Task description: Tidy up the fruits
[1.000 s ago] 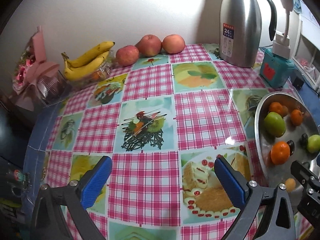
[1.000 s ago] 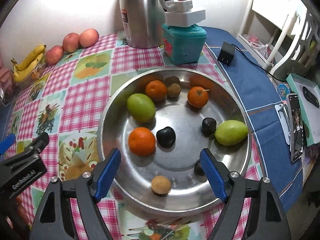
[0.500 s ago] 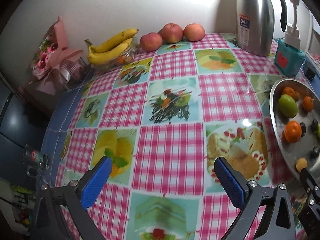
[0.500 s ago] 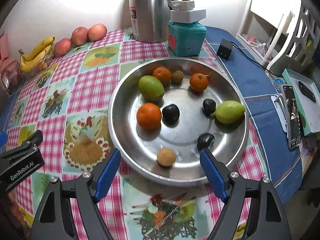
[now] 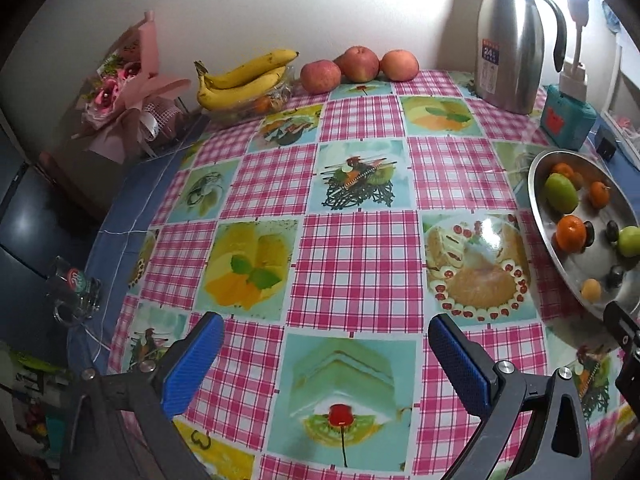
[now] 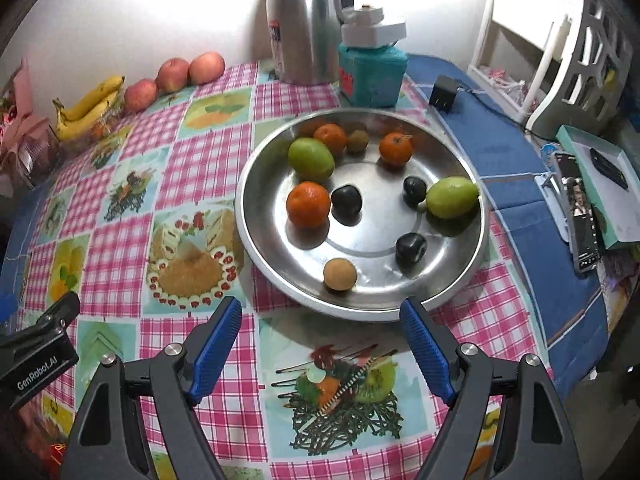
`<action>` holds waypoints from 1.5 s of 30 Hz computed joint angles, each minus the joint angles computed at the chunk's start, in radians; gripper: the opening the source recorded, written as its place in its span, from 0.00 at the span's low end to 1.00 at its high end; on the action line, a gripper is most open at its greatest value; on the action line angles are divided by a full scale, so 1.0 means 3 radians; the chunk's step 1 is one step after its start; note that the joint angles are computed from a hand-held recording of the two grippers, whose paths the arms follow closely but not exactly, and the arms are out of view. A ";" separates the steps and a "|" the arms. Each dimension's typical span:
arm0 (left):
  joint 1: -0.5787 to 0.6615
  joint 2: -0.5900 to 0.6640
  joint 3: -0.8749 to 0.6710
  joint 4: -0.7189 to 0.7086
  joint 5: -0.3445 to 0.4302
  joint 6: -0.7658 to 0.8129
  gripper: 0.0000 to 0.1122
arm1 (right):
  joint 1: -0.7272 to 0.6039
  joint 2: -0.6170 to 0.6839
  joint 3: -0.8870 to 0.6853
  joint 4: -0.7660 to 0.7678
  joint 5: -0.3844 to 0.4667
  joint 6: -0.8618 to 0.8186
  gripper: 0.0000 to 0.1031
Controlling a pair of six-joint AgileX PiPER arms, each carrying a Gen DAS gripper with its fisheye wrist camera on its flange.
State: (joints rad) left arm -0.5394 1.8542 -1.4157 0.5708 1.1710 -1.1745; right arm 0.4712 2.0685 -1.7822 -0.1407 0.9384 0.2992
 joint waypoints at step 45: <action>0.0175 -0.0128 0.0152 -0.0331 -0.0206 0.0103 0.92 | 0.0090 0.0058 -0.0107 0.0026 0.0101 -0.0121 0.79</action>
